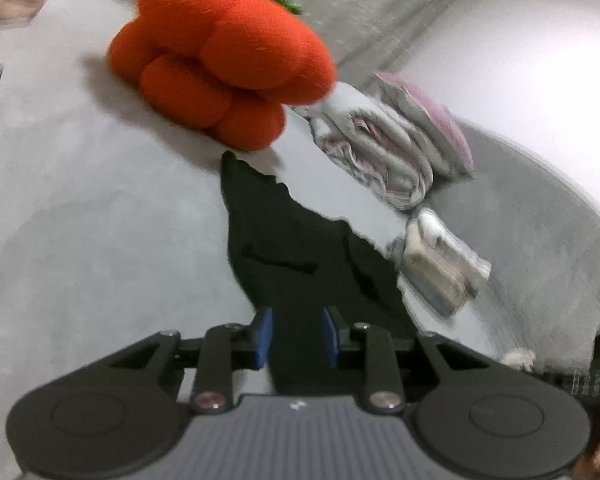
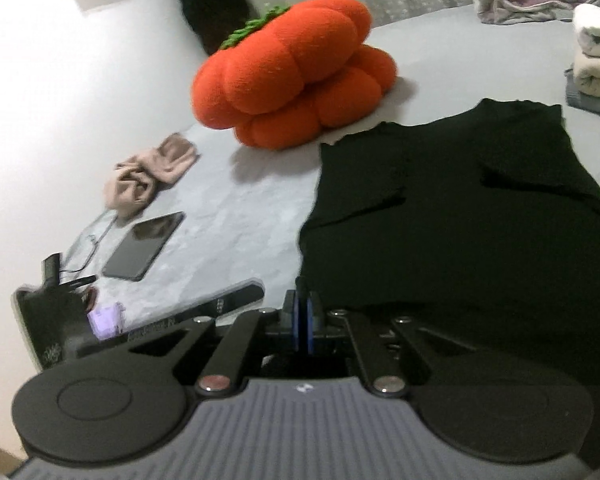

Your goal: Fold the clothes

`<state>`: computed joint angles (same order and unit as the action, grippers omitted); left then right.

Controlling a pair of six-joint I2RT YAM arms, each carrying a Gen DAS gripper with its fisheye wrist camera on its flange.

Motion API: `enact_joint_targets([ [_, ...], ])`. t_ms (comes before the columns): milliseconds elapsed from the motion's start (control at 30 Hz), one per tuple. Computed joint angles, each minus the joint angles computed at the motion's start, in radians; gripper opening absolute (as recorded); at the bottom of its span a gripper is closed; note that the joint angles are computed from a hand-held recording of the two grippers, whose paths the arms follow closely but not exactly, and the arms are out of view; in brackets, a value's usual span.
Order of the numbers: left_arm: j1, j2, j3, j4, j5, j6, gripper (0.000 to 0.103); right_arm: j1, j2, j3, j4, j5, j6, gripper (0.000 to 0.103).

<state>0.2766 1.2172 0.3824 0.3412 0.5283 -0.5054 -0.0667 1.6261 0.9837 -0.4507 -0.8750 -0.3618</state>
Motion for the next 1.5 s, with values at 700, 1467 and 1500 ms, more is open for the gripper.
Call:
enact_joint_targets([
  [700,-0.136,0.075,0.060,-0.252,0.141,0.569,0.012,-0.005,0.087,0.096,-0.198,-0.048,-0.149,0.007],
  [1467,0.103,0.079,0.091,-0.677,0.535,0.860,0.047,0.147,0.100,0.084,0.059,0.131,0.039,0.016],
  [1500,0.122,0.081,0.085,-0.663,0.550,0.831,0.050,0.128,0.099,0.090,0.042,0.127,0.024,0.016],
])
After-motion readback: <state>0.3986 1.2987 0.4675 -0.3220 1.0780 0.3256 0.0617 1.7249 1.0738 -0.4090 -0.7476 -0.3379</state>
